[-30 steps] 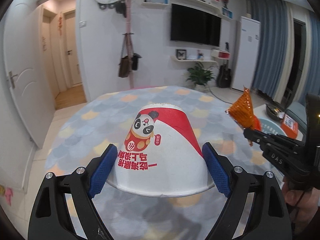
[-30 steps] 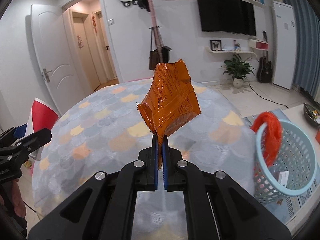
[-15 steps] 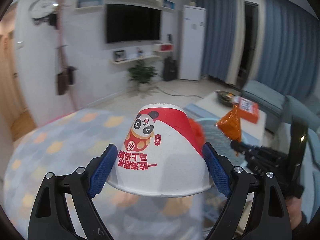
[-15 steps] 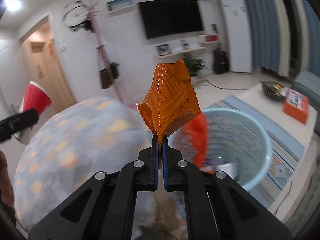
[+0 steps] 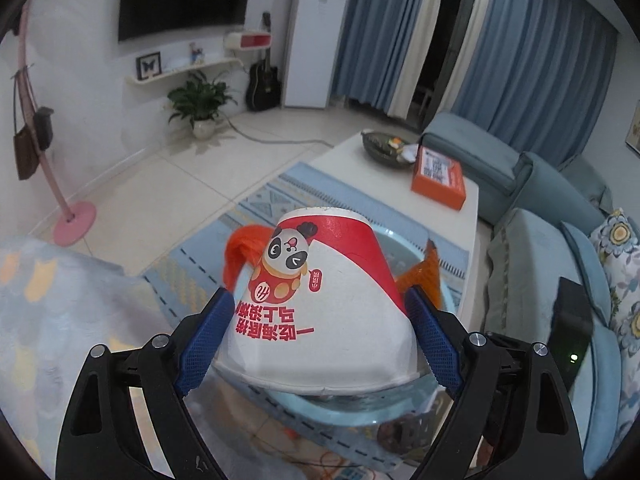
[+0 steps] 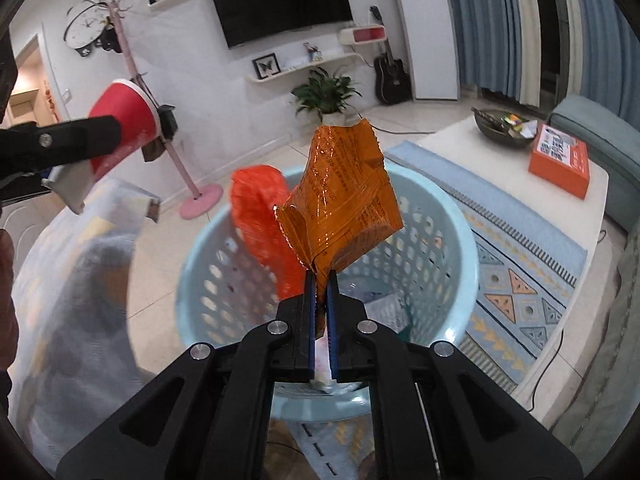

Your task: Collect trash

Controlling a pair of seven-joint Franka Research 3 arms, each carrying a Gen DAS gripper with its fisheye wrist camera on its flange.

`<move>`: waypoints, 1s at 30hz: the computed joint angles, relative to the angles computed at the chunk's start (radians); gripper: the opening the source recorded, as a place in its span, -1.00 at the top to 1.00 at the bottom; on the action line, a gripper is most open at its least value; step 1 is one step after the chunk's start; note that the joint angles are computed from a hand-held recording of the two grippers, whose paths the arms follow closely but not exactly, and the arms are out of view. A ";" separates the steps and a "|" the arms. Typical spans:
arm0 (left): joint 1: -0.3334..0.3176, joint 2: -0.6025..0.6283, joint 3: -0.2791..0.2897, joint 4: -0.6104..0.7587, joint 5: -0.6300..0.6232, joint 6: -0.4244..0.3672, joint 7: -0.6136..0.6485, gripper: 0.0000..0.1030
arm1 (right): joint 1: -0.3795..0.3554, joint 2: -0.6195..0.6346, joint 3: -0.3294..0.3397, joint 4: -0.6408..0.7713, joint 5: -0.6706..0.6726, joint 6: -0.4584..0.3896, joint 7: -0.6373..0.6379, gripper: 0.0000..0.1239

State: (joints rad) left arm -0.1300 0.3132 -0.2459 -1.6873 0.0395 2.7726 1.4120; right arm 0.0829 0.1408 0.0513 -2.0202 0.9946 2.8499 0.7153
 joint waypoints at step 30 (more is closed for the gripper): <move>0.043 -0.642 0.059 -0.643 0.670 0.030 -0.733 -0.85 | 0.157 -0.295 0.010 -0.353 -0.188 0.275 0.309 -0.53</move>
